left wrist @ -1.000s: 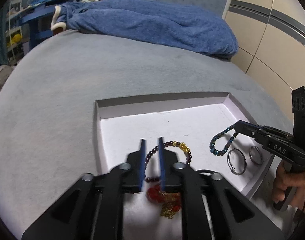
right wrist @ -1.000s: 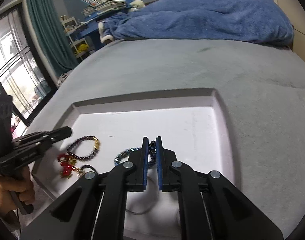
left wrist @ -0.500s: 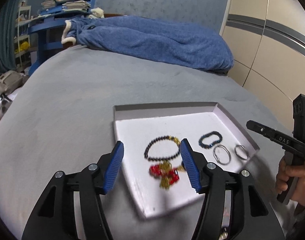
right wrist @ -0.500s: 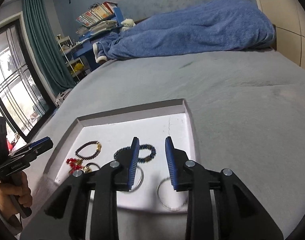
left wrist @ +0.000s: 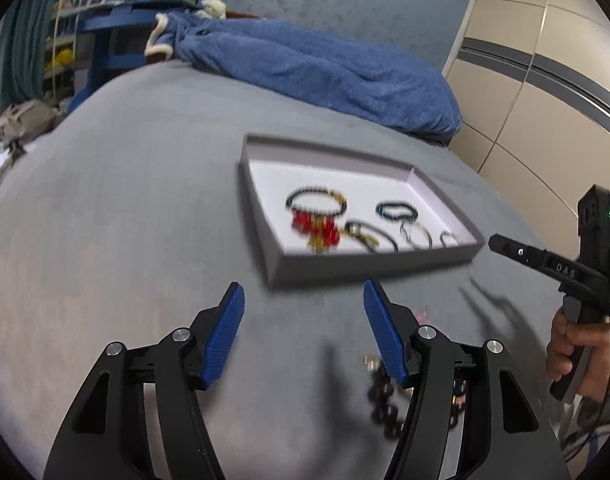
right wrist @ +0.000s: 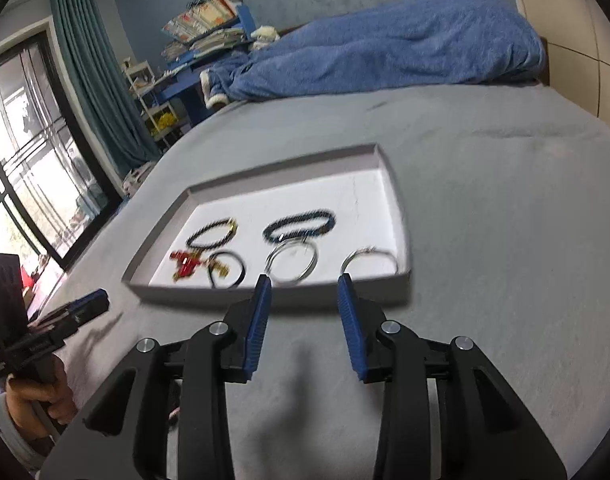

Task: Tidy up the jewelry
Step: 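Move both open tools back over the remaining jewelry beside the box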

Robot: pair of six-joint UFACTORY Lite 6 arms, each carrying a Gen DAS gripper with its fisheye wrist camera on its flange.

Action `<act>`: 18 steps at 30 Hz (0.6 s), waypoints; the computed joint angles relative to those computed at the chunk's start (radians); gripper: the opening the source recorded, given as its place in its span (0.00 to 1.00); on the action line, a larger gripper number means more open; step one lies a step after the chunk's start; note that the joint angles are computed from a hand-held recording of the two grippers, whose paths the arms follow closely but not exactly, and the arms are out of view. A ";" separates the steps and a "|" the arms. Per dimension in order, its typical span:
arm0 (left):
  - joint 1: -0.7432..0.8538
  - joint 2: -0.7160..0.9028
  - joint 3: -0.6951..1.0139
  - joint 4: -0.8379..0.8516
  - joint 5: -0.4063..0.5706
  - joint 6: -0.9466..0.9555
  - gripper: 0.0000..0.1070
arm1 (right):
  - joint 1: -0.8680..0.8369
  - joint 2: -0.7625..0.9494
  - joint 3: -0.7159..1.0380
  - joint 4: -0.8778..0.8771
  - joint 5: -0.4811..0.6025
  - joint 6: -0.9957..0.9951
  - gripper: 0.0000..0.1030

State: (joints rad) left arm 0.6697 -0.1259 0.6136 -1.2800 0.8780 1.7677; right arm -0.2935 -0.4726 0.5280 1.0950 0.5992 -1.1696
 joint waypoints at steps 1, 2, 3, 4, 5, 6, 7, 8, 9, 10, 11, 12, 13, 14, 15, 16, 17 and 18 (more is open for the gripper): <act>0.011 -0.003 -0.015 0.001 0.005 0.007 0.59 | 0.008 -0.009 -0.001 -0.023 0.011 0.025 0.34; 0.025 -0.006 -0.025 0.007 0.016 0.008 0.59 | 0.018 -0.019 -0.001 -0.048 0.023 0.054 0.36; 0.045 -0.018 -0.040 0.015 0.039 0.013 0.59 | 0.032 -0.033 -0.004 -0.073 0.029 0.084 0.37; 0.058 -0.026 -0.044 0.019 0.054 0.020 0.59 | 0.050 -0.040 -0.007 -0.091 0.049 0.111 0.39; 0.069 -0.035 -0.051 0.020 0.067 0.030 0.60 | 0.070 -0.056 -0.020 -0.114 0.062 0.146 0.39; 0.079 -0.050 -0.062 0.021 0.081 0.042 0.61 | 0.090 -0.066 -0.027 -0.135 0.062 0.174 0.39; 0.085 -0.059 -0.069 0.024 0.092 0.050 0.61 | 0.142 -0.078 -0.034 -0.170 0.044 0.226 0.39; 0.088 -0.065 -0.074 0.026 0.095 0.052 0.62 | 0.179 -0.080 -0.039 -0.197 0.037 0.261 0.39; 0.088 -0.074 -0.080 0.025 0.091 0.053 0.62 | 0.206 -0.077 -0.040 -0.224 0.031 0.293 0.39; 0.089 -0.079 -0.084 0.028 0.091 0.054 0.62 | 0.255 -0.073 -0.041 -0.276 0.016 0.350 0.39; 0.088 -0.081 -0.087 0.030 0.093 0.055 0.62 | 0.281 -0.074 -0.044 -0.303 0.009 0.377 0.39; 0.085 -0.080 -0.086 0.033 0.092 0.055 0.62 | 0.306 -0.075 -0.046 -0.330 0.006 0.405 0.39; 0.080 -0.078 -0.085 0.035 0.088 0.051 0.62 | 0.317 -0.074 -0.047 -0.341 0.009 0.416 0.39; 0.075 -0.068 -0.079 0.040 0.084 0.045 0.62 | 0.323 -0.078 -0.054 -0.345 0.014 0.420 0.39; 0.070 -0.065 -0.078 0.040 0.080 0.038 0.62 | 0.326 -0.077 -0.055 -0.345 0.019 0.419 0.39; 0.069 -0.059 -0.073 0.042 0.080 0.031 0.62 | 0.335 -0.080 -0.063 -0.348 0.023 0.425 0.38; 0.070 -0.050 -0.066 0.041 0.081 0.026 0.62 | 0.352 -0.085 -0.068 -0.356 0.021 0.438 0.37; 0.077 -0.041 -0.062 0.040 0.084 0.023 0.62 | 0.380 -0.089 -0.071 -0.378 0.013 0.463 0.36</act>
